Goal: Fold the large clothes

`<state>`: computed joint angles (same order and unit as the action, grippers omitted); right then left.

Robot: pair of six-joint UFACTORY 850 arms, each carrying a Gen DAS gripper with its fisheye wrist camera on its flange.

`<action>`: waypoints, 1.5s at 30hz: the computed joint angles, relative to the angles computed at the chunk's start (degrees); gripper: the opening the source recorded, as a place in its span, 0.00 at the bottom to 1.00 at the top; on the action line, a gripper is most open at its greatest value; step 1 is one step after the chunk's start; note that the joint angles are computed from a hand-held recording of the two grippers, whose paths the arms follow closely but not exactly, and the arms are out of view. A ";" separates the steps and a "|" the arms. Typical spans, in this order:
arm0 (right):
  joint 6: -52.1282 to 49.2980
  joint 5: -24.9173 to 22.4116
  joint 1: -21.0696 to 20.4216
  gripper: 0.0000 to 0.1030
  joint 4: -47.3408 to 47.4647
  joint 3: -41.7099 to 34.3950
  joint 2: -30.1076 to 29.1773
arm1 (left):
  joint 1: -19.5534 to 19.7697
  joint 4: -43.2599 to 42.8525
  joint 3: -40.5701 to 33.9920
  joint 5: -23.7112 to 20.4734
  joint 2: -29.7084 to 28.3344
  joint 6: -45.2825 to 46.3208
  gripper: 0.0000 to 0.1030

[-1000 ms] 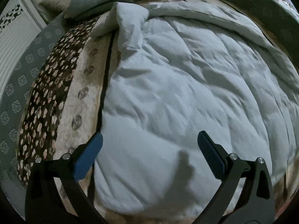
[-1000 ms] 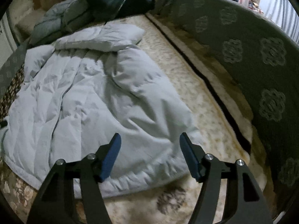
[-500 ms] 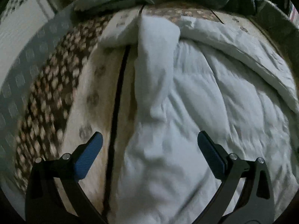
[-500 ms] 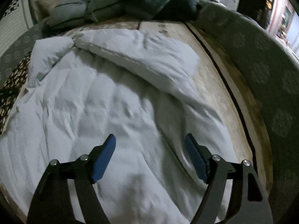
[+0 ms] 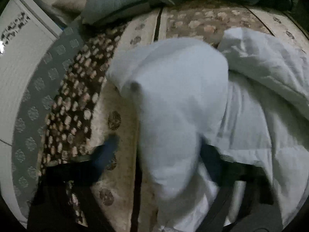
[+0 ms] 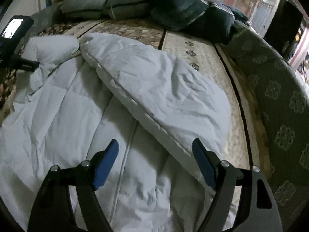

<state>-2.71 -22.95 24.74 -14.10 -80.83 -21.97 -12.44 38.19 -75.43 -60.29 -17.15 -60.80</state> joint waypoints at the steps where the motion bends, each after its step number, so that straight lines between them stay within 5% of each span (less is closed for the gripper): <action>1: 1.35 0.46 0.18 0.76 -1.95 -0.01 -0.13 | 0.60 -0.68 0.77 0.54 0.19 0.43 0.42; 6: 1.67 -0.21 -0.33 0.76 -4.34 -4.41 -4.11 | 3.85 -0.85 6.57 -1.37 2.94 -0.15 0.33; 9: 5.01 -4.20 -0.64 0.76 -10.79 -9.52 -8.64 | 10.04 -11.77 13.67 7.26 8.81 3.43 0.34; 11: 1.74 -7.21 -1.35 0.76 -5.59 -12.20 -10.49 | 11.97 -16.76 17.09 11.71 11.74 5.45 0.35; 14: -2.85 -8.51 -1.42 0.76 2.99 -12.95 -9.72 | 8.88 -11.50 18.07 9.33 13.67 -1.16 0.59; 16: -4.85 -7.95 -0.39 0.76 4.86 -12.68 -9.05 | 7.05 -10.08 18.16 7.01 14.77 -4.02 0.86; 21: -5.14 -8.11 4.36 0.76 2.20 -17.23 -12.23 | 2.12 -8.95 18.50 8.21 17.69 -8.91 0.94; 25: -2.30 -9.35 7.11 0.76 -3.25 -23.17 -17.20 | -1.30 -6.46 17.97 4.99 16.15 -7.81 0.94; 30: -2.62 -18.19 8.06 0.76 1.13 -40.57 -28.93 | -2.12 -6.19 20.50 7.29 17.78 -8.04 0.96; 35: -3.88 -24.20 7.24 0.52 6.12 -49.58 -35.01 | -1.67 -4.78 21.41 8.88 16.99 -7.93 0.96; 39: -9.77 -21.39 5.33 0.19 15.94 -43.32 -30.01 | -0.08 -6.26 23.31 10.83 20.52 -7.89 0.96; 45: -22.35 -19.35 4.06 0.17 25.95 -26.75 -19.39 | 1.51 -6.27 23.69 14.04 21.95 -6.85 0.96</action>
